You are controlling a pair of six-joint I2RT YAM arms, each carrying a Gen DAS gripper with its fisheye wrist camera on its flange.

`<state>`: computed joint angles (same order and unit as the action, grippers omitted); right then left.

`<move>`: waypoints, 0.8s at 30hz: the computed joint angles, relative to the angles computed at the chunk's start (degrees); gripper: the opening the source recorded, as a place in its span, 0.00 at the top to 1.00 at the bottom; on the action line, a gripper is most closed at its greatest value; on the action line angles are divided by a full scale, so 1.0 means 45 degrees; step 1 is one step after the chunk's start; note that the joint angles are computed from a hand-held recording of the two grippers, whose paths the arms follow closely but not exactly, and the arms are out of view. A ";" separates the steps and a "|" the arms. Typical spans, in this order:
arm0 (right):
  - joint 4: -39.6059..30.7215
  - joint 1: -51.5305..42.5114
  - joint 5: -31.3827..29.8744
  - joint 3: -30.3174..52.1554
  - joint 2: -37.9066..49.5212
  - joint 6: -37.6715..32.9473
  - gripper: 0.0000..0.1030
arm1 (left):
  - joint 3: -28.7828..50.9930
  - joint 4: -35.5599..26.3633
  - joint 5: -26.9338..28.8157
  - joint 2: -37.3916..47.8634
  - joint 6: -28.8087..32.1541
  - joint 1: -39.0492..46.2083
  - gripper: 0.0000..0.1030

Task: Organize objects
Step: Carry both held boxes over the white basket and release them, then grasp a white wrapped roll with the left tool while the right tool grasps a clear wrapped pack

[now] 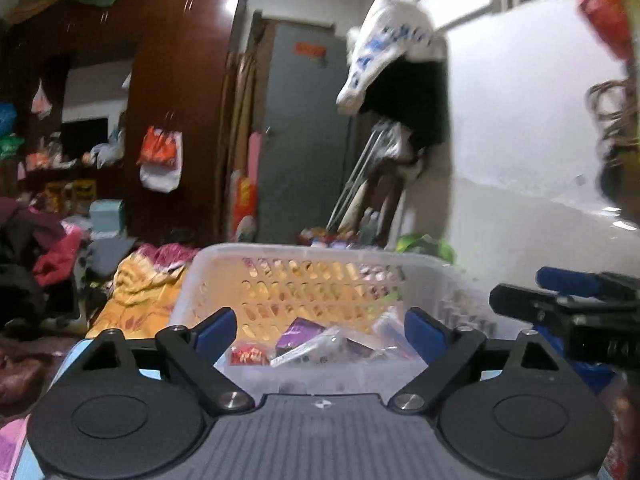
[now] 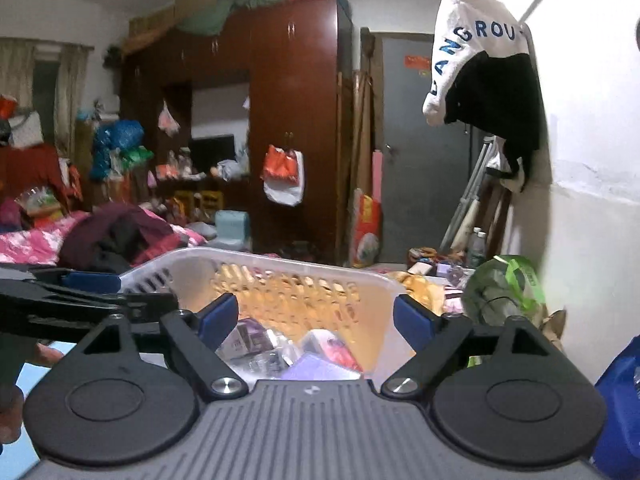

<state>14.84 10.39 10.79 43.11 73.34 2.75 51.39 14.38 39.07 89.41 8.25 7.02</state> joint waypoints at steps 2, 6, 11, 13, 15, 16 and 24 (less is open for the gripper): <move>0.0552 0.0148 -0.0239 -0.1601 -0.1627 0.0738 0.00 | -0.1432 0.0495 0.1119 -0.0908 0.0290 0.1035 0.02; -0.0130 0.0725 -0.0762 -0.3887 -0.3704 0.1396 0.00 | -0.4400 0.1072 0.3715 -0.1893 0.1769 0.3376 0.02; 0.1392 0.1298 -0.0832 -0.6345 -0.3764 0.2005 0.00 | -0.6466 0.1824 0.3964 -0.1876 0.3143 0.4117 0.02; 0.2143 0.1259 -0.1366 -0.6813 -0.3467 0.2098 0.01 | -0.6613 0.1221 0.3452 -0.1968 0.4064 0.3688 0.02; 0.2301 0.1498 -0.1329 -0.6719 -0.3046 0.1901 0.07 | -0.6797 0.1431 0.3130 -0.1692 0.4422 0.3303 0.02; 0.2395 0.1699 -0.1152 -0.6581 -0.2754 0.1866 0.12 | -0.6659 0.1340 0.2792 -0.1408 0.4612 0.3029 0.02; 0.1464 0.3382 0.0880 -0.4714 -0.0171 0.1098 0.44 | -0.6344 0.2327 0.2359 -0.0257 0.4295 0.3690 0.05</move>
